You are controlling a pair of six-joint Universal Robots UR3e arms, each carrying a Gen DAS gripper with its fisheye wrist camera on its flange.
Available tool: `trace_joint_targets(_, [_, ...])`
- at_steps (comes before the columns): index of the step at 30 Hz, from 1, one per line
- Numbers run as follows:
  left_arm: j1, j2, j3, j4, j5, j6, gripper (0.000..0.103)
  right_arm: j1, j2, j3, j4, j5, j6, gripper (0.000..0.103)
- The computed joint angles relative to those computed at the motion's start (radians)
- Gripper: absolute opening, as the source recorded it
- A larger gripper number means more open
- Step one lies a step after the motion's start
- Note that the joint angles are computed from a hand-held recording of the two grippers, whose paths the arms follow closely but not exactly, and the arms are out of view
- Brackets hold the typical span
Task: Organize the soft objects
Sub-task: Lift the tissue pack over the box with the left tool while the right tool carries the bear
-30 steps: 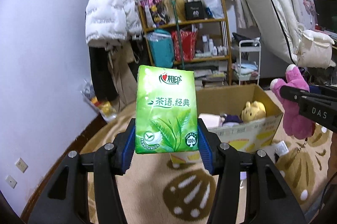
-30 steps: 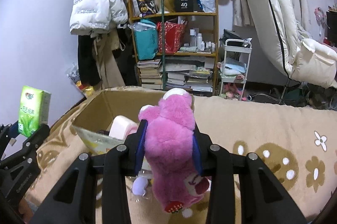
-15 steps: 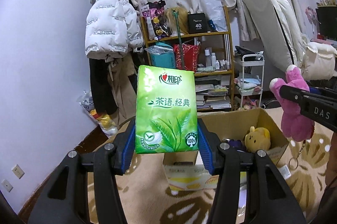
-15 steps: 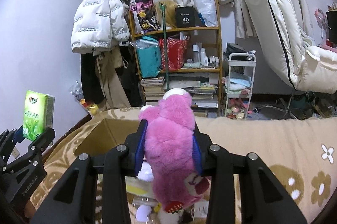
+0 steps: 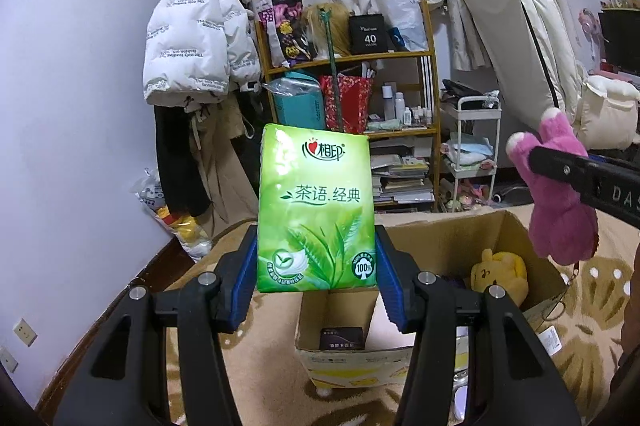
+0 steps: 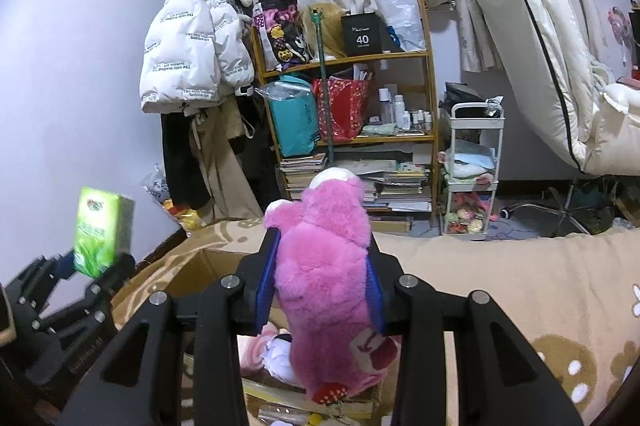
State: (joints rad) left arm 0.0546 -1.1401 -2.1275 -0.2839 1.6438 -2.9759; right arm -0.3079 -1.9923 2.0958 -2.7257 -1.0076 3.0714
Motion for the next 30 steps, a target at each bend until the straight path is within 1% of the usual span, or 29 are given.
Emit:
trace_joint_targets(3, [-0.008,-0.022,-0.010,0.007,0.000,0.002,0.052,0.020,0.017,0.008,-0.002,-0.011,-0.003,0.040])
trace_joint_targets(5, [-0.008,-0.033,-0.013,0.000,-0.007,0.007,0.052,0.052,0.042,0.006,-0.016,-0.049,-0.005,0.040])
trace_joint_targets(8, [-0.019,-0.055,-0.017,0.006,0.001,0.013,0.052,0.079,0.071,0.010,-0.026,-0.077,-0.019,0.040])
trace_joint_targets(15, [-0.014,-0.066,-0.029,-0.015,-0.015,0.020,0.052,0.102,0.094,0.028,-0.054,-0.118,-0.027,0.041])
trace_joint_targets(18, [-0.011,-0.074,-0.024,-0.030,-0.017,0.023,0.053,0.113,0.103,0.025,-0.054,-0.128,-0.036,0.041])
trace_joint_targets(23, [0.009,-0.074,-0.018,-0.074,-0.049,0.026,0.053,0.121,0.104,0.030,-0.066,-0.139,-0.037,0.041])
trace_joint_targets(30, [0.004,-0.093,-0.006,-0.106,-0.050,0.026,0.053,0.124,0.123,0.014,-0.061,-0.140,-0.033,0.042])
